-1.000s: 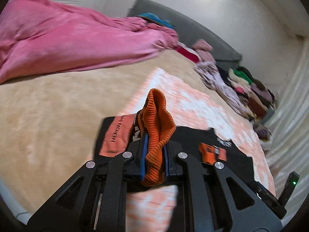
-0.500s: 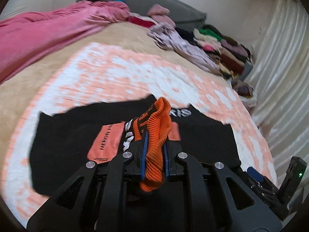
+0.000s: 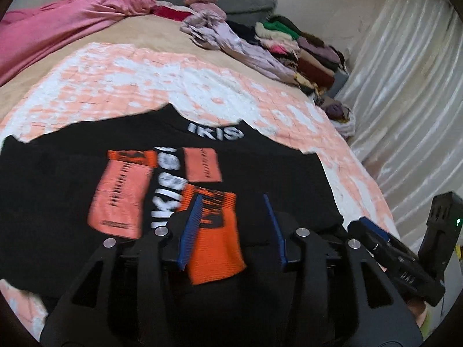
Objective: Fold small clothes
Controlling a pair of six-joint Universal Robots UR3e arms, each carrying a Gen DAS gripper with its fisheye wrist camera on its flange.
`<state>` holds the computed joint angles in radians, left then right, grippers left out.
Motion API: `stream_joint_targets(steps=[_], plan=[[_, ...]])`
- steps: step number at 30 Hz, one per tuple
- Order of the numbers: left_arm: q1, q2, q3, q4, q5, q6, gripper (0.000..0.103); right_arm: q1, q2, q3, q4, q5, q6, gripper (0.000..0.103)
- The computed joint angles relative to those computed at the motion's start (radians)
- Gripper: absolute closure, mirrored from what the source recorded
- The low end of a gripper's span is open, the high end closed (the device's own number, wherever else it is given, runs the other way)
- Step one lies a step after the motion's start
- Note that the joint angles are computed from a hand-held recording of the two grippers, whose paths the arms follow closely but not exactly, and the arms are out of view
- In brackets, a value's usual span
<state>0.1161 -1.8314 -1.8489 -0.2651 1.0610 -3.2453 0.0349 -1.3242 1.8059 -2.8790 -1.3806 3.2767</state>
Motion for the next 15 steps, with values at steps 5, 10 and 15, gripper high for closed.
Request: stream_joint_targets(steps=[5, 10, 15], plan=[[0.069, 0.077, -0.071, 0.064, 0.089, 0.009, 0.061, 0.093, 0.13, -0.186, 0.087, 0.025, -0.029, 0.018], [0.133, 0.11, -0.106, 0.085, 0.173, 0.022, 0.059, 0.169, 0.31, -0.464, 0.251, 0.068, -0.03, 0.028], [0.216, 0.143, -0.139, 0.085, 0.189, 0.04, 0.049, 0.206, 0.497, -0.751, 0.408, 0.066, -0.022, 0.039]])
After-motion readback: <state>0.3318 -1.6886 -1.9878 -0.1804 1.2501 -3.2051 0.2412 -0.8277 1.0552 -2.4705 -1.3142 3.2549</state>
